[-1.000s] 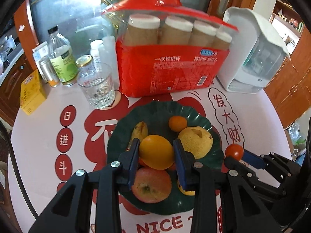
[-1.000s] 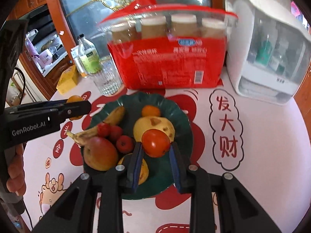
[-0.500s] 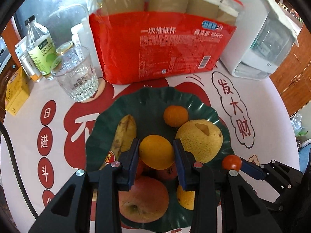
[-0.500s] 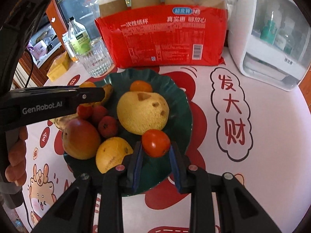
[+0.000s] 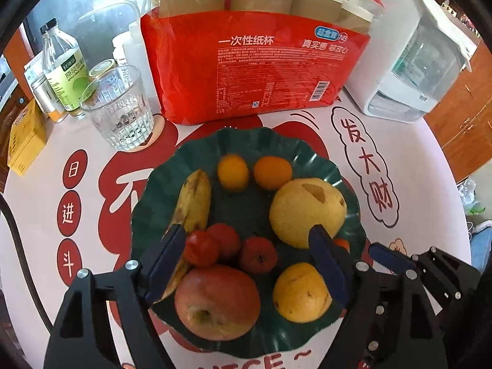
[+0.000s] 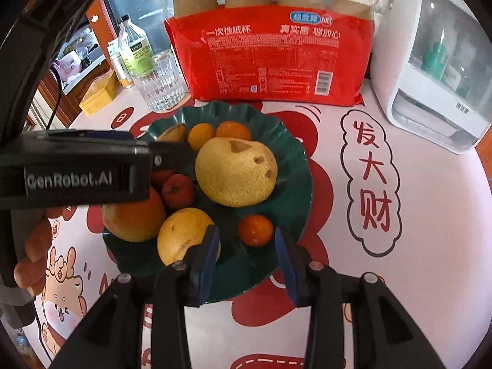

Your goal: Organize fruits

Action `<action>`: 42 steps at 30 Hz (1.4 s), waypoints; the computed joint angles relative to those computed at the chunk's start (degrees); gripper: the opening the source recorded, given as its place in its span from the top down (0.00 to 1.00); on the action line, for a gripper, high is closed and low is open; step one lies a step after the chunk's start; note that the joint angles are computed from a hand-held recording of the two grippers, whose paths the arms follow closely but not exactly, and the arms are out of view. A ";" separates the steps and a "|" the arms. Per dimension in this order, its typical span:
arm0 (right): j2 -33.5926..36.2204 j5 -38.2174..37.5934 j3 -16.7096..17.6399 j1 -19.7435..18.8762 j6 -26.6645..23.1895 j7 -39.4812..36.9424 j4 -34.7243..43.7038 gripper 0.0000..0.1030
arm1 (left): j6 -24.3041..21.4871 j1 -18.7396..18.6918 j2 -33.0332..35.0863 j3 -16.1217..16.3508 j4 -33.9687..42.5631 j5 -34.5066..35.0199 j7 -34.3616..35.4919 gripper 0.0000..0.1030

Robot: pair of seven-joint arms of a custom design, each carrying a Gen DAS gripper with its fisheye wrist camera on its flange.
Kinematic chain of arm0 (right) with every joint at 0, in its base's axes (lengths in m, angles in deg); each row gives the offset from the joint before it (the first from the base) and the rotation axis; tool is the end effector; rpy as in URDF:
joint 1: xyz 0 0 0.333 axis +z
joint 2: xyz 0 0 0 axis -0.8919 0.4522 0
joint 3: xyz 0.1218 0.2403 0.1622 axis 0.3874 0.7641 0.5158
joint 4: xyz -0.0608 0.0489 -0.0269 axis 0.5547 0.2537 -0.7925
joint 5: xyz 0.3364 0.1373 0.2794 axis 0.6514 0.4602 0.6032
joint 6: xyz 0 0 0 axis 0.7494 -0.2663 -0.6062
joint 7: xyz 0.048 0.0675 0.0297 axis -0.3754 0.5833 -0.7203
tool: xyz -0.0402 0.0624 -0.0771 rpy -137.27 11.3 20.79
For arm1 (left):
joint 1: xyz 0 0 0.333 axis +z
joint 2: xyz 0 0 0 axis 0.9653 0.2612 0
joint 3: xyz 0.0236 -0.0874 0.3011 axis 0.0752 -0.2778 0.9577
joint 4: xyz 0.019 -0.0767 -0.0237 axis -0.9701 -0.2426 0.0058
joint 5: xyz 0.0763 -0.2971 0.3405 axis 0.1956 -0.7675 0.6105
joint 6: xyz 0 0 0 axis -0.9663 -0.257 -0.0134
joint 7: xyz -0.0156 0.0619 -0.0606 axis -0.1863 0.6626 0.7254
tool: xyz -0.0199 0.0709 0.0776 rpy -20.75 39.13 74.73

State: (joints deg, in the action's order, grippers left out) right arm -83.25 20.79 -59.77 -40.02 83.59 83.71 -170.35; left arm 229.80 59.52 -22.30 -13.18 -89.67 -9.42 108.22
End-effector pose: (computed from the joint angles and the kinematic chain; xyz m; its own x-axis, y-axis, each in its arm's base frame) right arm 0.4250 0.2601 0.4246 0.0486 -0.9961 -0.0735 -0.8756 -0.0071 -0.4829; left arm 0.5300 -0.3023 0.4422 -0.3679 -0.9210 0.1284 -0.8608 0.2851 -0.4216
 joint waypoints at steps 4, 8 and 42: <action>-1.31 0.08 0.17 0.12 -0.26 0.35 -0.37 0.62 | -0.47 -0.21 -2.66 0.04 -1.61 -1.02 0.36 0.20; -3.13 0.53 0.37 0.54 -0.83 0.81 -1.07 0.62 | -0.75 -0.17 -6.31 -0.26 -3.79 -0.54 -0.02 0.17; -41.02 5.97 7.66 16.72 -23.69 18.01 -13.73 0.35 | -21.94 -6.85 -65.18 -4.27 -33.03 -2.28 -16.12 0.08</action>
